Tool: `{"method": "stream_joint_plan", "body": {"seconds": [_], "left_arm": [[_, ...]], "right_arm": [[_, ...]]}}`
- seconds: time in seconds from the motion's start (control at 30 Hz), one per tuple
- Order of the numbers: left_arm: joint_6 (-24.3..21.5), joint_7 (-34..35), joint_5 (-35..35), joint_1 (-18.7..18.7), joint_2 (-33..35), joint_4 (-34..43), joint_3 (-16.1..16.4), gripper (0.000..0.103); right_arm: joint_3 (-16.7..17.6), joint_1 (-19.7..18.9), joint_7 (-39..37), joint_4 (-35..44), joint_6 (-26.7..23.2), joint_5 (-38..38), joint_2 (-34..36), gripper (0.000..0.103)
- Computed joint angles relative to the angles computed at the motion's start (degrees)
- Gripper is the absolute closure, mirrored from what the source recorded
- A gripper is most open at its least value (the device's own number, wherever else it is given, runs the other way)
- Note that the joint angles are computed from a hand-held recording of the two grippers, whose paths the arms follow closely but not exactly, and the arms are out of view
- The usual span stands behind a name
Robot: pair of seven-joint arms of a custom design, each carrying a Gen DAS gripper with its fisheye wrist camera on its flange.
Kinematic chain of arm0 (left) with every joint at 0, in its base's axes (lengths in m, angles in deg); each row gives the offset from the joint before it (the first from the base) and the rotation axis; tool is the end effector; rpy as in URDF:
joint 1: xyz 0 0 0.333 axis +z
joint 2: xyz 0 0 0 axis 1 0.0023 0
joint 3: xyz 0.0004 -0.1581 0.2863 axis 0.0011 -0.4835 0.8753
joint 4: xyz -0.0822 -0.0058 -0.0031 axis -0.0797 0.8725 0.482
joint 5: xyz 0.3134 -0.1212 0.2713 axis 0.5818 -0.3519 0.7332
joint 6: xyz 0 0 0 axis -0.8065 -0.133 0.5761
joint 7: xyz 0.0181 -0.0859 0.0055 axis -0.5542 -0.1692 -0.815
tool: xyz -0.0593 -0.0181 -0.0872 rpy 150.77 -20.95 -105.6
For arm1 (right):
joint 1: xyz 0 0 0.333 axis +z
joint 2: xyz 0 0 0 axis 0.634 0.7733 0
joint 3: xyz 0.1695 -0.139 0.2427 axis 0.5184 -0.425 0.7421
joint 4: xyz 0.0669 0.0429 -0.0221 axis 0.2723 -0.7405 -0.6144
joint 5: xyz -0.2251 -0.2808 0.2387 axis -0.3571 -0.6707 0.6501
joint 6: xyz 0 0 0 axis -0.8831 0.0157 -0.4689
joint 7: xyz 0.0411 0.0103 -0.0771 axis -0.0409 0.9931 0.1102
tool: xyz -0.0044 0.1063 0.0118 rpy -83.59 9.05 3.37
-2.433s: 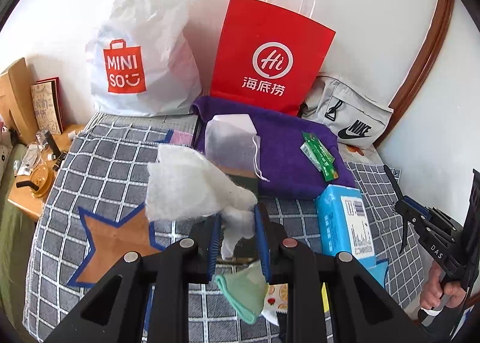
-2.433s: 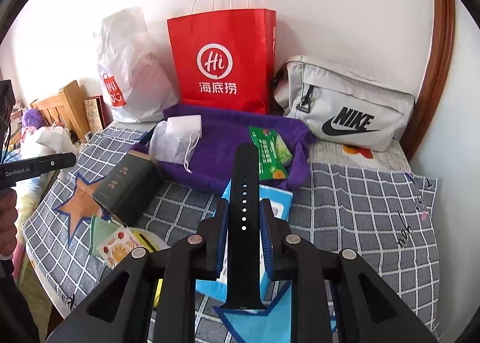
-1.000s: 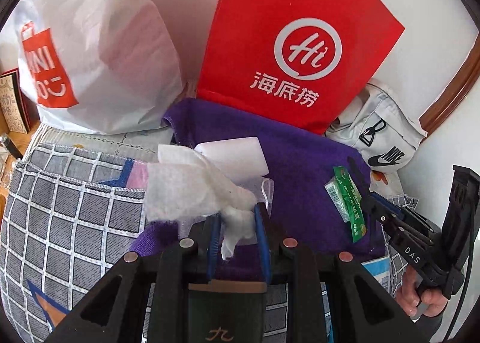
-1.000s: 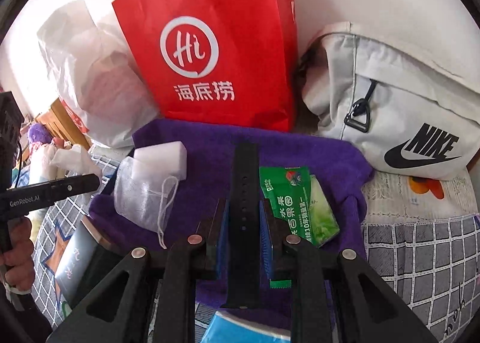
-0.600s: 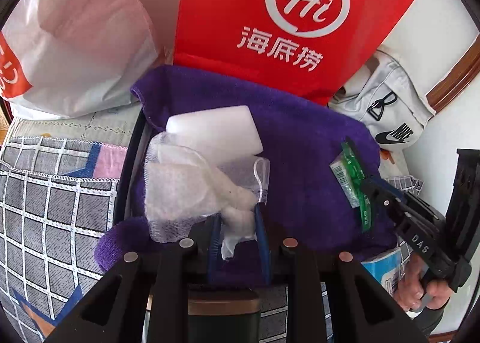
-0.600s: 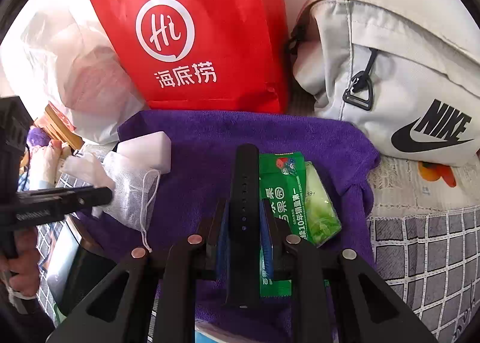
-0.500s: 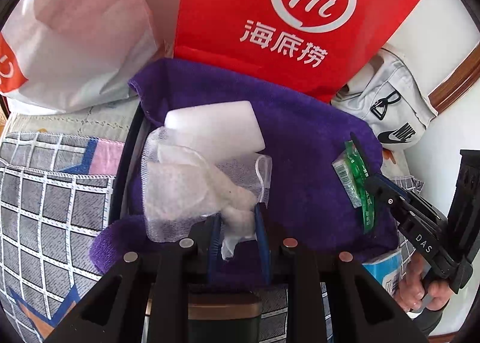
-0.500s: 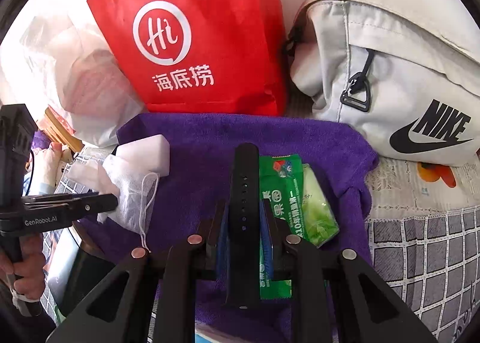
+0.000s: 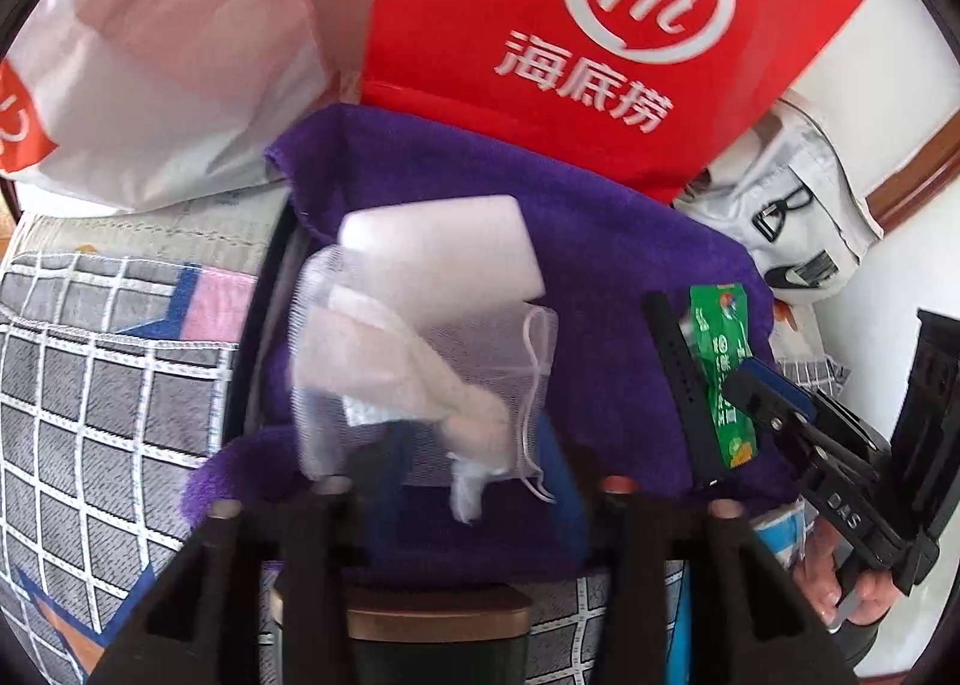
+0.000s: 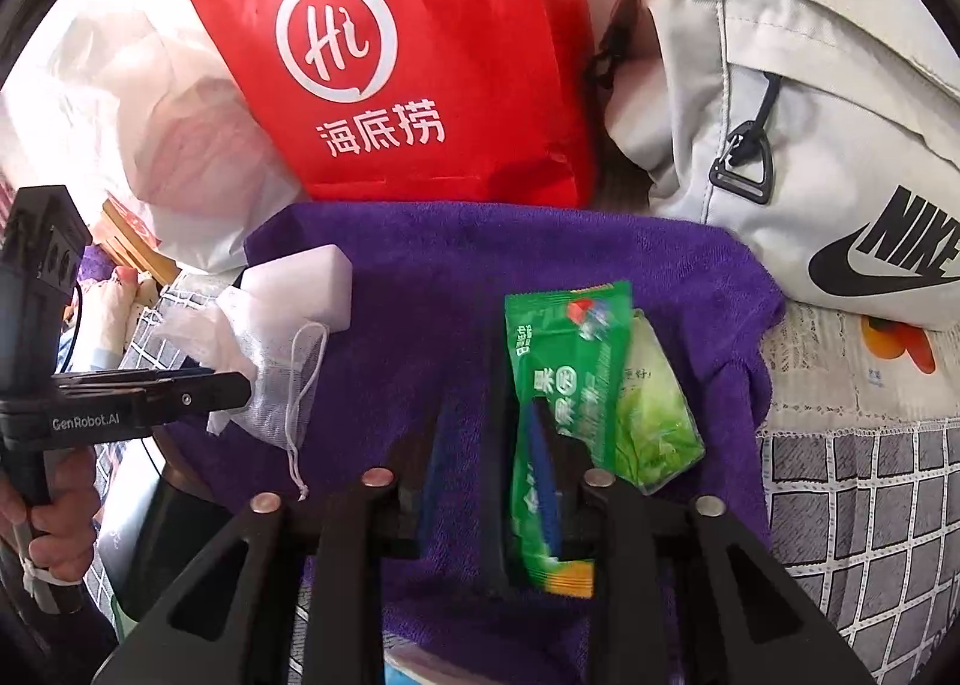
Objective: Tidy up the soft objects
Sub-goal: 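Release the white cloth with the left tool while the right tool releases the strap, then withdraw both open tools from the towel back over the remaining items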
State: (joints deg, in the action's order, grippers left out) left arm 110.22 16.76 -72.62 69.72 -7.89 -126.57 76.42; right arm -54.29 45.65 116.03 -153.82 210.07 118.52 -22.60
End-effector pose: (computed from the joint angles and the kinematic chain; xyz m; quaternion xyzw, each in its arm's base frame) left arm 0.6588 -0.3509 0.4785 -0.7461 0.6163 -0.2476 0.0465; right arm 0.7023 0.1974 0.4467 -0.7584 0.5390 -0.0897 0.3553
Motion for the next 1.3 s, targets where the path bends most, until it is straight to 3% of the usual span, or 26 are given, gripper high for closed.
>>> {"method": "stream_joint_plan", "body": {"seconds": [0.13,0.3,0.47,0.6,0.7,0.8,1.03,1.1,1.2,1.3], "left_arm": [[1.54,0.57,-2.26,0.91,-1.59,-2.09,-0.52,0.047],[0.76,-2.58,0.77,0.10,-3.81,-3.79,0.30,0.046],[-1.13,-6.64,6.21,-0.60,-7.08,-6.68,0.60,0.046],[0.45,-8.29,6.77,0.49,-11.15,-11.07,-0.40,0.046],[2.12,-8.75,6.87,1.42,-14.82,-14.95,-1.40,0.046],[3.10,-8.40,6.06,2.38,-18.73,-18.98,-2.62,0.046],[4.56,-9.95,4.96,4.28,-26.94,-27.56,-5.31,0.046],[5.08,-10.36,4.54,4.91,-29.14,-29.94,-6.00,0.046],[6.17,-10.30,3.10,5.62,-32.26,-33.58,-6.87,0.046],[6.71,-9.63,1.40,6.07,-34.93,-36.82,-7.55,0.046]], "right_arm": [[-0.21,0.40,-0.05,-1.54,2.01,-0.48,-1.40,0.063],[-0.34,0.97,-0.10,-4.81,4.27,-1.49,-4.63,0.062],[0.62,1.23,-4.96,-10.22,8.83,3.85,-9.37,0.059],[-0.37,3.29,-7.00,-14.69,11.64,7.75,-13.37,0.059],[-1.02,4.77,-11.88,-18.51,12.35,15.19,-17.42,0.059],[-2.45,7.14,-14.13,-22.09,11.65,19.46,-21.27,0.059],[-4.58,13.35,-11.06,-30.48,9.23,13.14,-28.33,0.058],[-5.53,15.93,-12.39,-32.79,8.33,13.90,-30.13,0.051],[-8.03,20.62,-15.93,-35.29,7.34,18.13,-31.97,0.050],[-8.96,23.31,-15.13,-36.68,6.47,16.67,-32.60,0.050]]}}
